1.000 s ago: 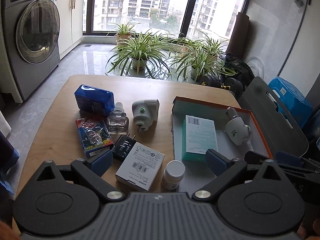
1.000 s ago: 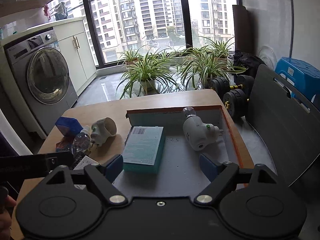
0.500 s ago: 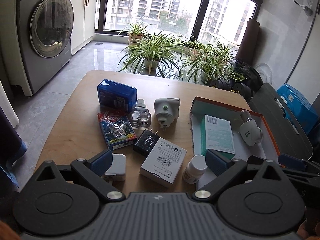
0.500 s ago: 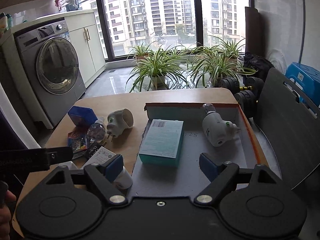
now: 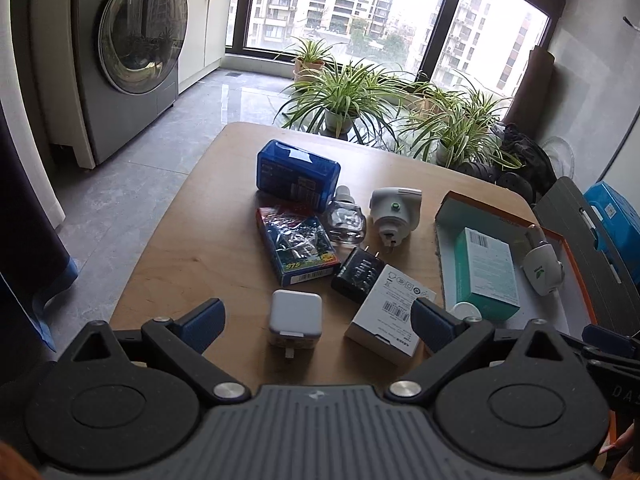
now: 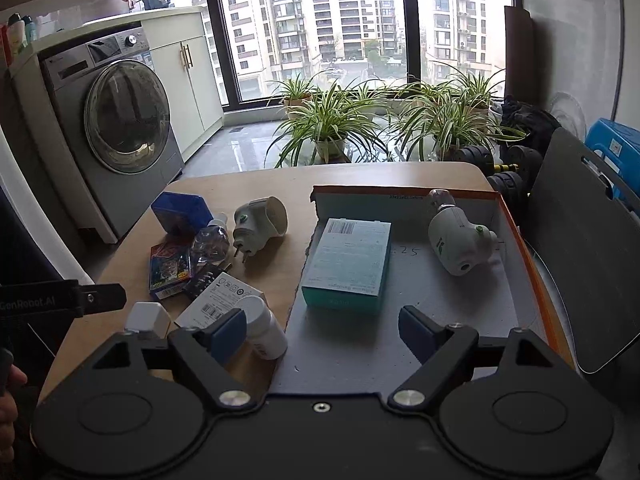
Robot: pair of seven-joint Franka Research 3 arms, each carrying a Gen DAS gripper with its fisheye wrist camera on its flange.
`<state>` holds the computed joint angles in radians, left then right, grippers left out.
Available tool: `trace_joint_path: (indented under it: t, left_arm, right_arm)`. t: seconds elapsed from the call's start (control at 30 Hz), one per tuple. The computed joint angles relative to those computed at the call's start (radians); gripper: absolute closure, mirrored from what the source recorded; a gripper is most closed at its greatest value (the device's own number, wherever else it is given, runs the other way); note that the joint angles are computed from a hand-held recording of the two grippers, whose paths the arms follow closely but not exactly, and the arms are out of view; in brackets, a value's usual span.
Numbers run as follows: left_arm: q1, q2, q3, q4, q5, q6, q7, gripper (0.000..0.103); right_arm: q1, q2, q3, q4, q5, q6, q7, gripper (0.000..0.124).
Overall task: Organize rigid objects
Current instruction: 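Move left tool to the white square charger while right tool reaches the white pill bottle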
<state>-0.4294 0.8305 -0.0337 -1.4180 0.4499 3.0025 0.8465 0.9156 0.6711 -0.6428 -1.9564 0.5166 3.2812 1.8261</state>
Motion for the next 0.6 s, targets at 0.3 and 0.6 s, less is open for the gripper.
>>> trace_joint_path:
  t: [0.3, 0.6]
  left_arm:
    - [0.019, -0.006, 0.017, -0.024, 0.004, -0.032, -0.022, 0.001]
    - [0.069, 0.036, -0.045, -0.023, 0.001, 0.019, 0.093, 0.001]
  right_arm:
    - [-0.068, 0.002, 0.083, 0.026, -0.033, -0.014, -0.008, 0.026]
    - [-0.136, 0.001, 0.159, 0.041, -0.057, -0.009, -0.003, 0.026]
